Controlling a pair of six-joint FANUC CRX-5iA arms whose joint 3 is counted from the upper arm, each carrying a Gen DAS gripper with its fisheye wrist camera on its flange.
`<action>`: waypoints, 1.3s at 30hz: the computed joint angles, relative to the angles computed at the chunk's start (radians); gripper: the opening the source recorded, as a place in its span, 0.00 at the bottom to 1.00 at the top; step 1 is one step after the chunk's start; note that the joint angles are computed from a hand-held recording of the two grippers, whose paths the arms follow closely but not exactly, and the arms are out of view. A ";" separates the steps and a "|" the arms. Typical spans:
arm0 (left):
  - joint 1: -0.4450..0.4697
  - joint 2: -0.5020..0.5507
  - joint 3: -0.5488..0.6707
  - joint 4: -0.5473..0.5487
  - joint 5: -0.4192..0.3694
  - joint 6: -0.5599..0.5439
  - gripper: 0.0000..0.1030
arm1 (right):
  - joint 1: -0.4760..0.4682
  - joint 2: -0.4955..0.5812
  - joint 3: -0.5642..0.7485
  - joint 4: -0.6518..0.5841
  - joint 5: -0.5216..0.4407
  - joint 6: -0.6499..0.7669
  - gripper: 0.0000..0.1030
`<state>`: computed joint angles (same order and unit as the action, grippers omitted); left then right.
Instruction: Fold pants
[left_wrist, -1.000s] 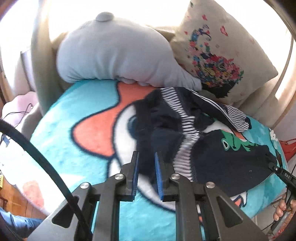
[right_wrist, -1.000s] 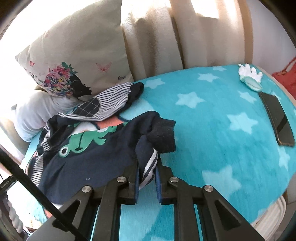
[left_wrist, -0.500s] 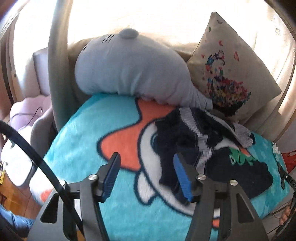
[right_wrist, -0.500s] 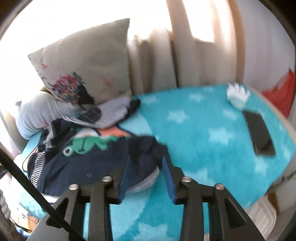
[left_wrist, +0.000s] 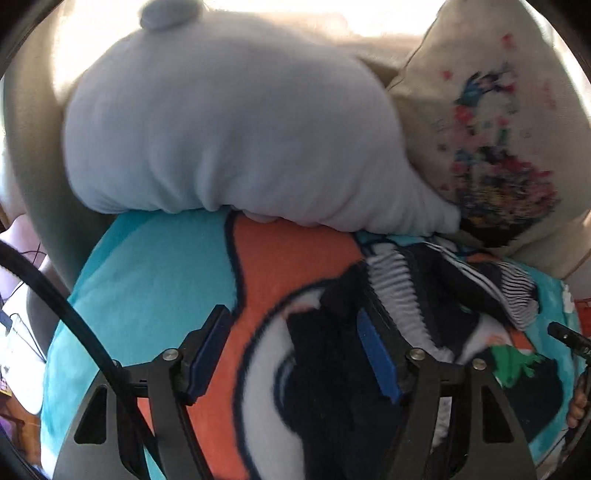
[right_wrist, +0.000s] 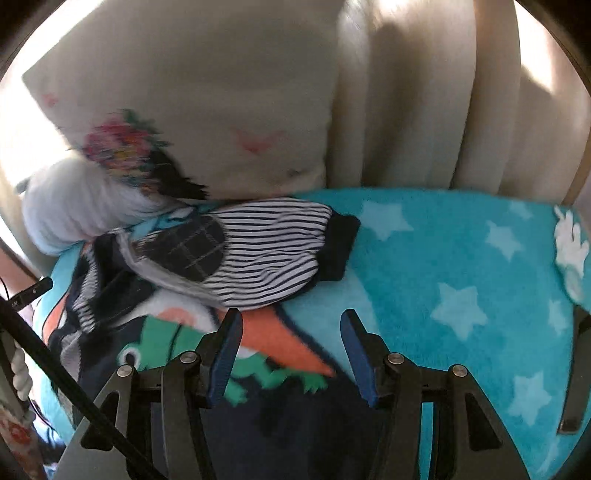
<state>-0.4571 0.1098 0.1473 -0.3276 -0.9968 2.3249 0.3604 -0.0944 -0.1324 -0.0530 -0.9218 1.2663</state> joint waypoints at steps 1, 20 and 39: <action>0.014 0.010 -0.001 0.022 0.013 -0.022 0.69 | -0.017 0.024 0.024 -0.024 -0.016 0.002 0.57; 0.025 0.148 0.114 0.125 -0.003 -0.115 0.09 | -0.085 0.150 0.139 -0.194 0.019 -0.075 0.14; -0.200 -0.122 0.045 -0.148 -0.093 0.077 0.09 | -0.339 -0.199 0.041 -0.567 -0.157 0.032 0.14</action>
<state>-0.6568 -0.0122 0.1921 -0.4760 -1.0896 2.4015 0.0217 -0.2932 -0.0914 -0.6199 -1.0791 1.2979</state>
